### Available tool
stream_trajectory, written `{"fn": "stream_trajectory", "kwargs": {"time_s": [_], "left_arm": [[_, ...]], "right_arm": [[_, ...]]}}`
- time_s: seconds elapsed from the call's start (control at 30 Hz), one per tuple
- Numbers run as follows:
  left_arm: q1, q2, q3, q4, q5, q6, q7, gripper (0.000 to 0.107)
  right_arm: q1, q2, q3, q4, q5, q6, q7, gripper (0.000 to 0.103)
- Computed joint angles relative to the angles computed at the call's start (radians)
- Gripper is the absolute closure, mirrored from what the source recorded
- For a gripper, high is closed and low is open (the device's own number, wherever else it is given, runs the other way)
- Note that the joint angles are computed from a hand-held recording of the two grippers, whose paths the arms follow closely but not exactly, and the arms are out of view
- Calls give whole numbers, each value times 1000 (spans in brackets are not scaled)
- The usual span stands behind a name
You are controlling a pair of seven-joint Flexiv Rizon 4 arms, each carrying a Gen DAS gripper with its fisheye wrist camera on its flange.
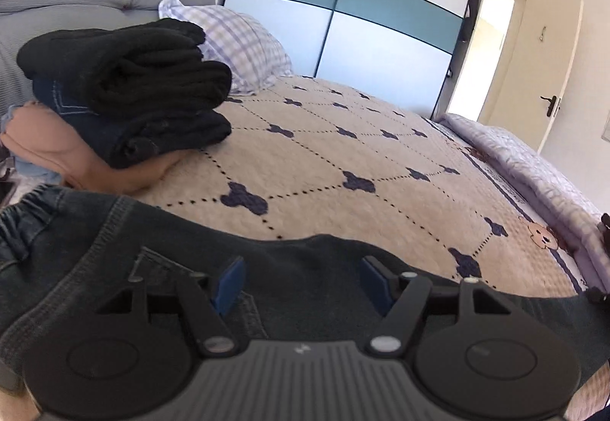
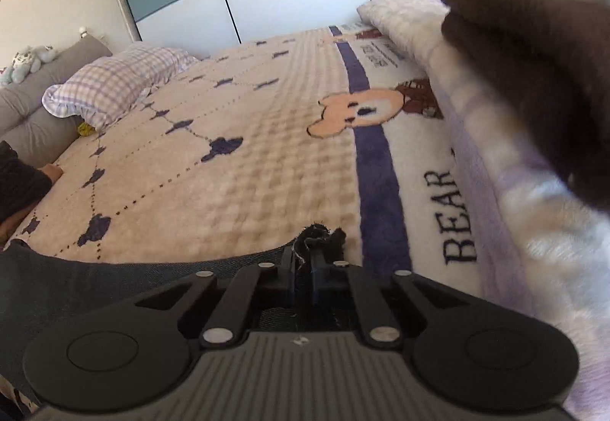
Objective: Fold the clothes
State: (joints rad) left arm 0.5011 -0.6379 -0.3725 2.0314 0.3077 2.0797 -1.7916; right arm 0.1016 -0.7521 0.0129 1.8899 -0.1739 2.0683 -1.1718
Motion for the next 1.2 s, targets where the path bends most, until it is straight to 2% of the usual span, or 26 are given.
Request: {"fn": "stream_trajectory", "kwargs": {"time_s": [0.1,0.13,0.17,0.23,0.3,0.33,0.4,0.43,0.47,0.5,0.53,0.57,0.67,0.73,0.83,0.87,0.9,0.93,0.97,1.0,1.03,1.07,1.13,1.2], "left_arm": [[-27,-12,7,-17,-14,-2,4,39],[-41,-13,16,-22,-25,-2,6,39],[-54,-15,23,-26,-34,-3,8,39],[-80,-18,38,-32,-49,-8,17,39],[-96,-13,54,-23,-53,-3,30,39],[-97,-9,58,-16,-51,2,34,38],[-79,-4,53,0,-34,8,38,37],[-71,-4,53,5,-27,9,40,37],[-66,-5,55,9,-27,7,40,37],[-61,-8,56,12,-30,4,39,37],[-51,-12,51,15,-31,-2,36,37],[-45,-16,48,19,-36,-7,30,37],[-33,-22,43,36,-44,-9,22,37],[-28,-19,41,49,-34,-4,28,37],[-37,-1,52,64,-37,-8,38,37],[-31,3,47,68,-37,-10,36,37],[-22,4,40,71,-36,-11,32,36],[-13,6,33,74,-34,-12,28,36],[-13,8,35,77,-38,-13,26,36],[-18,12,44,79,-46,-15,25,36],[-20,17,50,83,-51,-16,24,36],[-13,23,50,89,-50,-16,22,36],[8,34,46,99,-37,-16,24,36],[15,43,58,104,-34,-21,33,36]], "right_arm": [[96,40,-80,27,108,48,-38,96],[129,39,-108,18,139,36,-53,96],[157,34,-133,3,164,11,-63,96],[170,-2,-153,-61,165,-112,-50,96],[126,-37,-118,-107,104,-211,-2,92],[126,-36,-112,-97,135,-176,-8,91],[142,4,-126,-40,187,-129,28,78],[158,23,-140,-8,219,-101,42,74],[199,43,-177,37,271,-52,44,66],[220,63,-181,68,346,-17,11,61],[214,83,-165,111,355,20,19,61],[180,98,-131,161,299,60,73,61],[7,122,57,255,198,119,140,61],[-39,115,100,286,159,126,211,62],[-25,75,80,267,190,175,253,67],[-53,54,93,254,155,205,297,71],[-85,34,114,238,123,227,332,70],[-94,20,103,231,61,239,386,70],[-75,19,81,223,47,217,394,75],[-28,33,53,216,98,174,339,85],[16,46,27,214,156,162,287,88],[33,51,9,228,163,207,301,91],[33,65,18,244,191,279,296,93],[40,96,14,268,200,301,280,93]]}}
